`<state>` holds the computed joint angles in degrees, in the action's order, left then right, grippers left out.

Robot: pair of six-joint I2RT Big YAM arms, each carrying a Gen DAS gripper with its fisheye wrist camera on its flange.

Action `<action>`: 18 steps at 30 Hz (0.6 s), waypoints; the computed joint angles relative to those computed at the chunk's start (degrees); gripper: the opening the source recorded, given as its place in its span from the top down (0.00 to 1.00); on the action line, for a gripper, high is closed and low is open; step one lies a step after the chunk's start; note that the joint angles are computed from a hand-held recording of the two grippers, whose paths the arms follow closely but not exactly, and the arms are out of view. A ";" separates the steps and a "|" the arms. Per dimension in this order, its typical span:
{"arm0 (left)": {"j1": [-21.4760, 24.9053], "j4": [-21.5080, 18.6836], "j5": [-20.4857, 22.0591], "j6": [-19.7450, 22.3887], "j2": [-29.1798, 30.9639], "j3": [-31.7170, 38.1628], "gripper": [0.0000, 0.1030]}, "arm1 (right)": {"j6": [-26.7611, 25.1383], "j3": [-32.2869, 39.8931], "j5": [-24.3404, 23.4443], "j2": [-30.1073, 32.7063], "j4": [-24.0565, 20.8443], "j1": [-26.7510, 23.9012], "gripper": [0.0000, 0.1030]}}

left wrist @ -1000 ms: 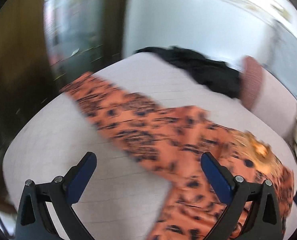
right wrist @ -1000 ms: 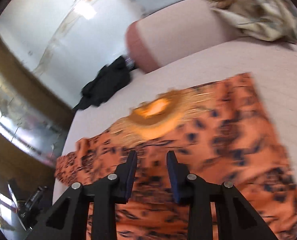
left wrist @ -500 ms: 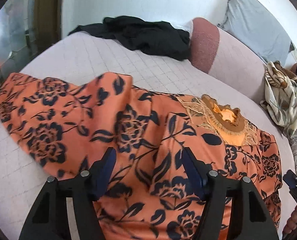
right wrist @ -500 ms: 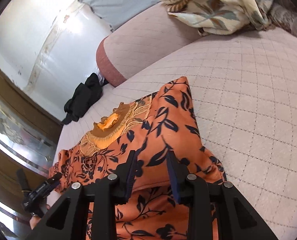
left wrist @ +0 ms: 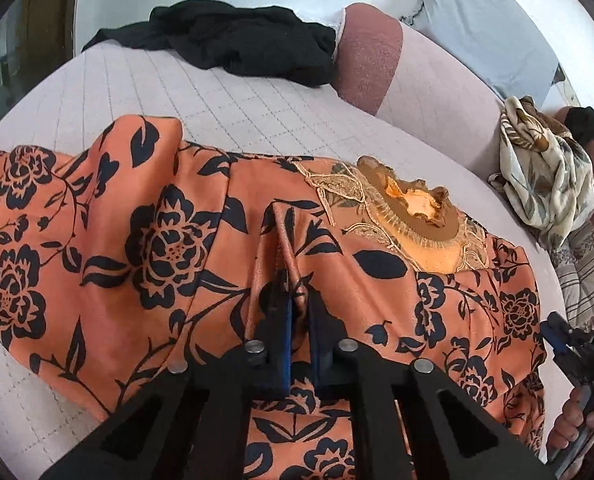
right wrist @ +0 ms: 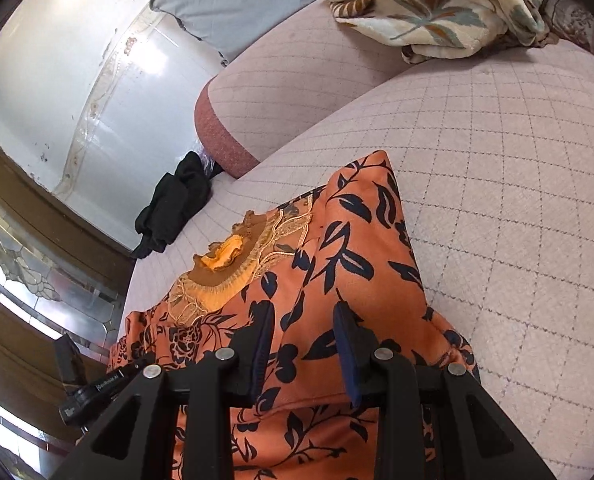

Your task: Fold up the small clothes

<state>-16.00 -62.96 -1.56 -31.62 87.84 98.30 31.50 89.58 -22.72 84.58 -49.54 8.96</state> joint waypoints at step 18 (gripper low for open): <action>3.66 -1.15 5.21 -3.75 -2.03 -0.02 0.23 | -0.87 1.68 3.75 3.51 -7.35 2.06 0.66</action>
<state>-12.34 -64.11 3.65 -35.37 85.81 98.29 30.63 91.26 -18.96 88.09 -56.89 11.02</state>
